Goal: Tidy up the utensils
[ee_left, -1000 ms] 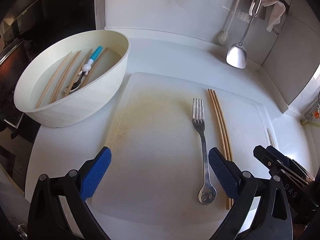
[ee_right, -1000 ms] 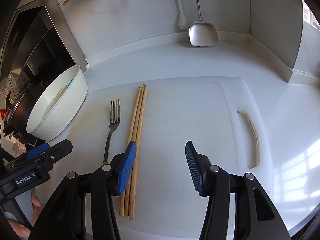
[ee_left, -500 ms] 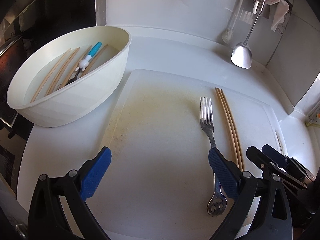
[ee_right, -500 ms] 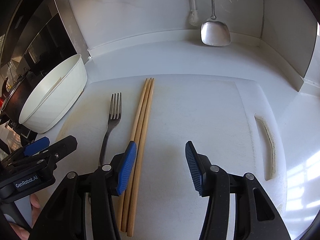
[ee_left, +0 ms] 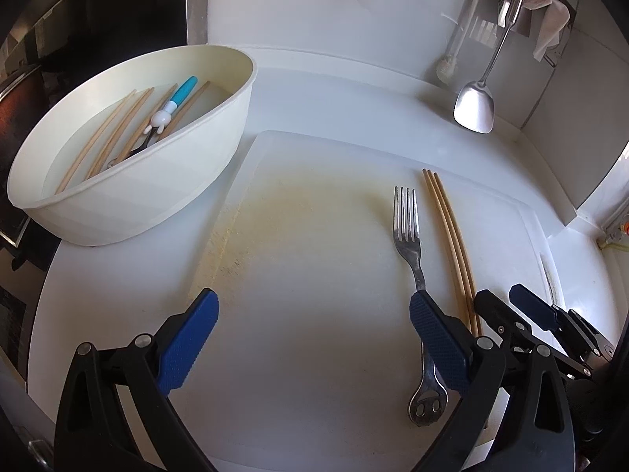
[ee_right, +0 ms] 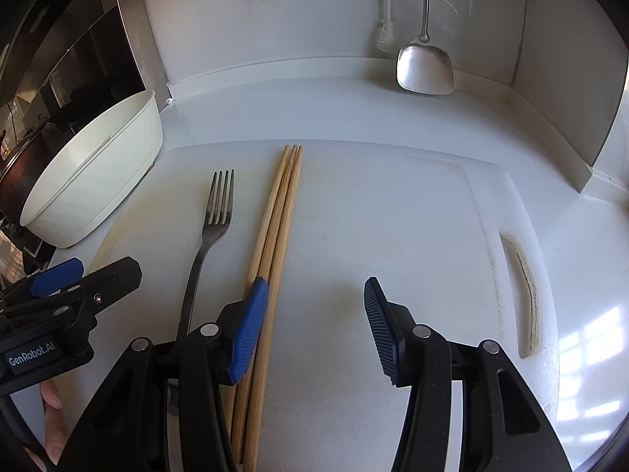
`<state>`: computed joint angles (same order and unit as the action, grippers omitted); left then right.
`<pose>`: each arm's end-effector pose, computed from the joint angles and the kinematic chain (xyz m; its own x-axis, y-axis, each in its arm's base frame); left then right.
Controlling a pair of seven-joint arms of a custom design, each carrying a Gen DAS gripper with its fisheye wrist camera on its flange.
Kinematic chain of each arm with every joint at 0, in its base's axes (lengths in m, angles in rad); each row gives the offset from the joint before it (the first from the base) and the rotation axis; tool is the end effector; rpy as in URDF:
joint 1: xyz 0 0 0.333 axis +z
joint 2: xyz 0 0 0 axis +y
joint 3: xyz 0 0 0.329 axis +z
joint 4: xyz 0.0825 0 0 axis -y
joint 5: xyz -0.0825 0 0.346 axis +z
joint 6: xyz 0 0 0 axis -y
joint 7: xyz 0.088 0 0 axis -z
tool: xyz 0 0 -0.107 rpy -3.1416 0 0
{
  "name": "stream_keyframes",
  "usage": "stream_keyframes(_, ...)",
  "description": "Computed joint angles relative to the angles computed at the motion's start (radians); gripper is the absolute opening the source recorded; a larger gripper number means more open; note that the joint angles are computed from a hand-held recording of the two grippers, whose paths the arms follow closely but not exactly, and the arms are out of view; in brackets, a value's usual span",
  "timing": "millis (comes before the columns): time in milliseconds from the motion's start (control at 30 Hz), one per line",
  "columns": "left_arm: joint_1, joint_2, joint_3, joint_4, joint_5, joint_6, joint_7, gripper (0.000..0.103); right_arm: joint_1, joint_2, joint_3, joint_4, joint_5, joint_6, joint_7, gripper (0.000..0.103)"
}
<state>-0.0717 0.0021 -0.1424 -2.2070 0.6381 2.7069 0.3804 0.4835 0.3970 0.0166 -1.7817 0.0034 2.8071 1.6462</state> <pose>0.5180 -0.1338 0.4645 0.4020 -0.9059 0.1329 -0.7181 -0.4020 -0.5681 0.5875 0.3191 0.4398 0.4215 -0.9052 -0.0535 -0.7476 -0.3135 -0.5855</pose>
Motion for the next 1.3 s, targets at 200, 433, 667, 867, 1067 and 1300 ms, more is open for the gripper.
stream_keyframes(200,0.000,0.005,0.002,0.001,-0.008,0.003,0.006,0.096,0.013,0.005,-0.016,0.004,-0.021,0.007,0.017,0.049)
stream_keyframes(433,-0.001,0.009,0.002,0.004,-0.007,0.005,0.002,0.096,0.037,0.011,-0.043,0.009,-0.078,0.016,0.051,0.049)
stream_keyframes(667,-0.004,0.013,0.002,0.009,-0.011,0.003,-0.001,0.096,0.045,0.015,-0.051,0.017,-0.107,0.007,0.072,0.049)
stream_keyframes(867,-0.004,0.009,0.003,0.007,-0.001,0.001,-0.005,0.096,0.049,0.014,-0.057,0.019,-0.137,-0.001,0.081,0.049)
stream_keyframes(1067,0.002,0.008,0.005,0.002,-0.004,0.012,0.001,0.096,0.061,0.028,-0.068,0.041,-0.172,-0.020,0.102,0.049)
stream_keyframes(1300,0.004,0.015,0.006,0.002,-0.021,0.031,0.018,0.096,0.057,0.028,-0.088,0.035,-0.194,-0.009,0.138,0.048)
